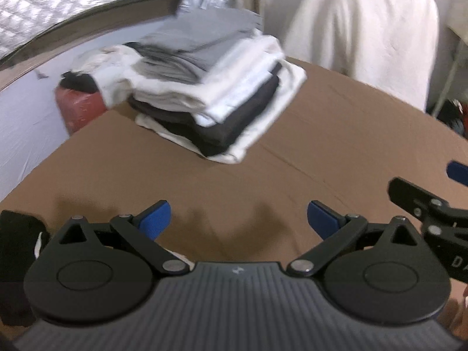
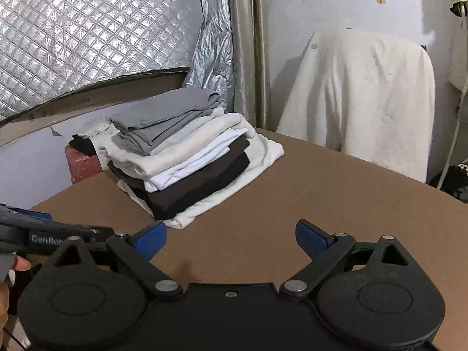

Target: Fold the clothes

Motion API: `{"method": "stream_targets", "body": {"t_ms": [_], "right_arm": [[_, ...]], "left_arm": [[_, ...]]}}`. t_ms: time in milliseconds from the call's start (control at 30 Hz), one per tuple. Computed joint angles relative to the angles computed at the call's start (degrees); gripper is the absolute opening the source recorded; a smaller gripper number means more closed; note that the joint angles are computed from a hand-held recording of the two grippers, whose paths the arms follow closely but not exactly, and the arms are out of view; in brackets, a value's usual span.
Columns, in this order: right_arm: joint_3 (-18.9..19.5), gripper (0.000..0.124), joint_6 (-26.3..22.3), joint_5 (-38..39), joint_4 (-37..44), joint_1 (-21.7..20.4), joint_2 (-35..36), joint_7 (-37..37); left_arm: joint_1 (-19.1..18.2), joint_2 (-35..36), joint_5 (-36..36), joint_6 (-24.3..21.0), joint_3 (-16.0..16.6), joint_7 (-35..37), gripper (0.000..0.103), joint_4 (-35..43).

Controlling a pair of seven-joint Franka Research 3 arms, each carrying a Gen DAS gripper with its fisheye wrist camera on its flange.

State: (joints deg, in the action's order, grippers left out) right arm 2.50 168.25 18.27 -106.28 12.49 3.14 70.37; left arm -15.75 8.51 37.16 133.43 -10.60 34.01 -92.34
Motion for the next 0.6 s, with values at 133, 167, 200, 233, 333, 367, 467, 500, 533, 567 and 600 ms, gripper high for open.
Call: {"method": "stream_targets", "body": {"t_ms": [133, 167, 200, 233, 333, 367, 467, 500, 533, 567, 600], "right_arm": [[-0.6, 0.097, -0.7, -3.6, -2.6, -0.1, -1.7, 2.1], [-0.7, 0.097, -0.8, -3.6, -2.8, -0.3, -1.8, 2.3], [-0.8, 0.097, -0.9, -3.7, -3.0, -0.4, -1.8, 2.5], [-0.9, 0.097, -1.3, -4.2, -2.8, -0.6, -1.6, 3.7], [-1.0, 0.097, -2.7, -3.1, -1.7, -1.0, -0.7, 4.7], [-0.9, 0.097, -2.8, -2.4, -1.4, -1.1, -0.4, 4.5], [-1.2, 0.097, -2.8, -3.7, -1.3, -1.2, 0.0, 6.2], [-1.1, 0.097, -2.5, -3.5, -1.5, -1.2, -0.1, 5.6], [-1.0, 0.097, -2.2, -2.9, -1.7, -1.3, -0.2, 4.7], [-0.9, 0.097, -1.8, -2.6, -2.0, -1.3, -0.4, 4.3], [-0.9, 0.097, -1.7, -2.8, -2.1, -1.2, -0.4, 4.5]], "left_arm": [[-1.7, 1.3, 3.0, -2.1, -0.3, -0.3, 0.102, 1.2], [-1.9, 1.7, 3.0, -2.5, -0.4, 0.0, 0.102, 1.7], [-2.0, 2.2, 2.4, -2.8, -0.5, 0.7, 0.102, 2.2], [-2.1, 2.7, 1.8, -3.1, -0.5, 1.4, 0.102, 2.7], [-2.7, 3.8, 2.0, -3.8, -0.1, 0.5, 0.102, 3.8], [-3.0, 4.2, 2.3, -4.2, 0.1, -0.2, 0.102, 4.2], [-3.4, 4.3, 3.6, -4.0, 0.4, -0.3, 0.102, 4.3], [-3.5, 4.4, 4.0, -4.0, 0.5, -0.3, 0.102, 4.3], [-3.6, 4.3, 4.2, -4.0, 0.6, -0.5, 0.102, 4.2], [-3.7, 4.3, 4.3, -4.1, 0.6, -0.6, 0.102, 4.1], [-3.5, 4.2, 4.0, -3.9, 0.6, -0.5, 0.102, 4.0]]}}
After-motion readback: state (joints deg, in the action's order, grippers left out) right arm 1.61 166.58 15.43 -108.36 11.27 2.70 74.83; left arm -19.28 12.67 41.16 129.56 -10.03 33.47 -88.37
